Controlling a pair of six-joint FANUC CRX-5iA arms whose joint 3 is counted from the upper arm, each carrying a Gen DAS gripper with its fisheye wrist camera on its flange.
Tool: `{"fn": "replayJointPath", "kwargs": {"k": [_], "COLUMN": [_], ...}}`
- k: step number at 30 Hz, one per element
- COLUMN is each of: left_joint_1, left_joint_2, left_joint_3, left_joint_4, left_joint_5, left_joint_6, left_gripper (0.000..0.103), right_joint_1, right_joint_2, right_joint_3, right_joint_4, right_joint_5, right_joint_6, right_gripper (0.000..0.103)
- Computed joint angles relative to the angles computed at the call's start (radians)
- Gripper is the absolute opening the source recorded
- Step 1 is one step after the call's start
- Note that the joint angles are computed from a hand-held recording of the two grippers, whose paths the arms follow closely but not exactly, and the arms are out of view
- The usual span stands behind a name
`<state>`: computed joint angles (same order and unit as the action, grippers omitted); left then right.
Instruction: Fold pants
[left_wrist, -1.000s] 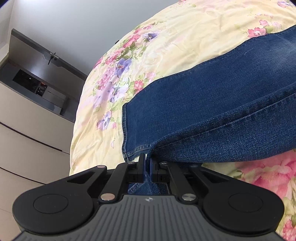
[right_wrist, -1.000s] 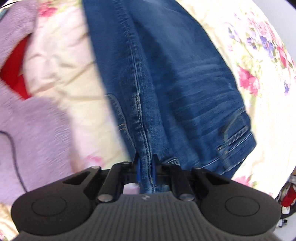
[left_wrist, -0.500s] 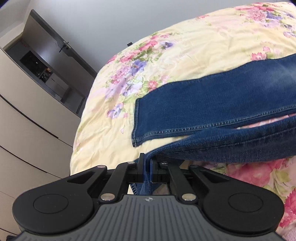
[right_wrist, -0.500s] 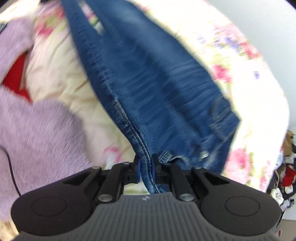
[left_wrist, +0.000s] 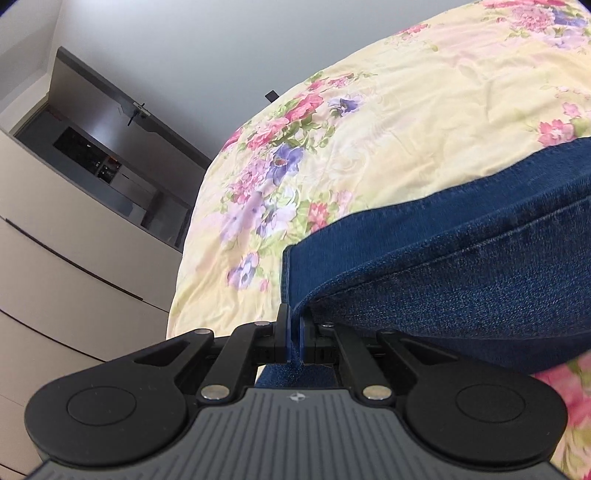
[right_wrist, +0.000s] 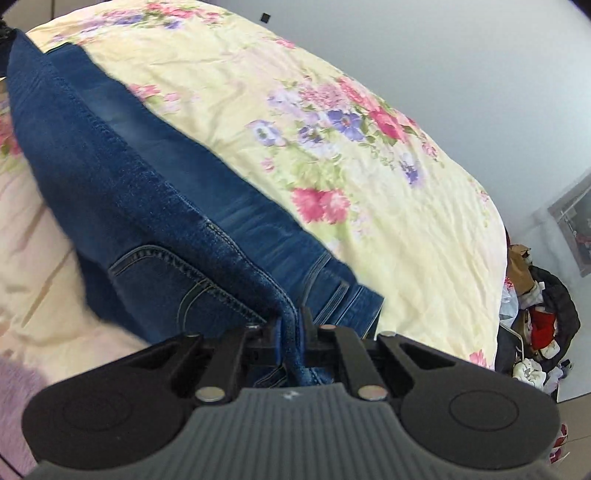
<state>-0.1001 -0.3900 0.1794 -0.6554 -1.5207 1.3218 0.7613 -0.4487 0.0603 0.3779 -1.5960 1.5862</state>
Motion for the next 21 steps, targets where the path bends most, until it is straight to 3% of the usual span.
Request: {"fn": "replayJointPath", "kwargs": {"k": [4,10,16,21], "left_joint_1": [-0.031,-0.046,-0.041,-0.045], "left_joint_2": [0.106,0.244,0.319,0.312], "left_joint_3": [0.031,0.047,0.020,-0.025], "left_joint_4": [-0.043,-0.076,-0.087,-0.097], "left_joint_5": [0.025,0.075,0.098,0.122], "left_joint_6": [0.027,0.041,0.039,0.046], "left_gripper": [0.004,0.005,0.005,0.004], "right_joint_1": [-0.134,-0.259,-0.295,-0.315], "right_joint_2": [0.075,0.195,0.260,0.271], "right_joint_3": [-0.028,-0.075,-0.121,-0.123], "right_joint_4": [-0.029,-0.071,-0.099,-0.121], "right_joint_5": [0.141,0.280,0.344,0.365], "right_joint_6": [0.029,0.055,0.054,0.057], "right_gripper": [0.001,0.001,0.002,0.003]}}
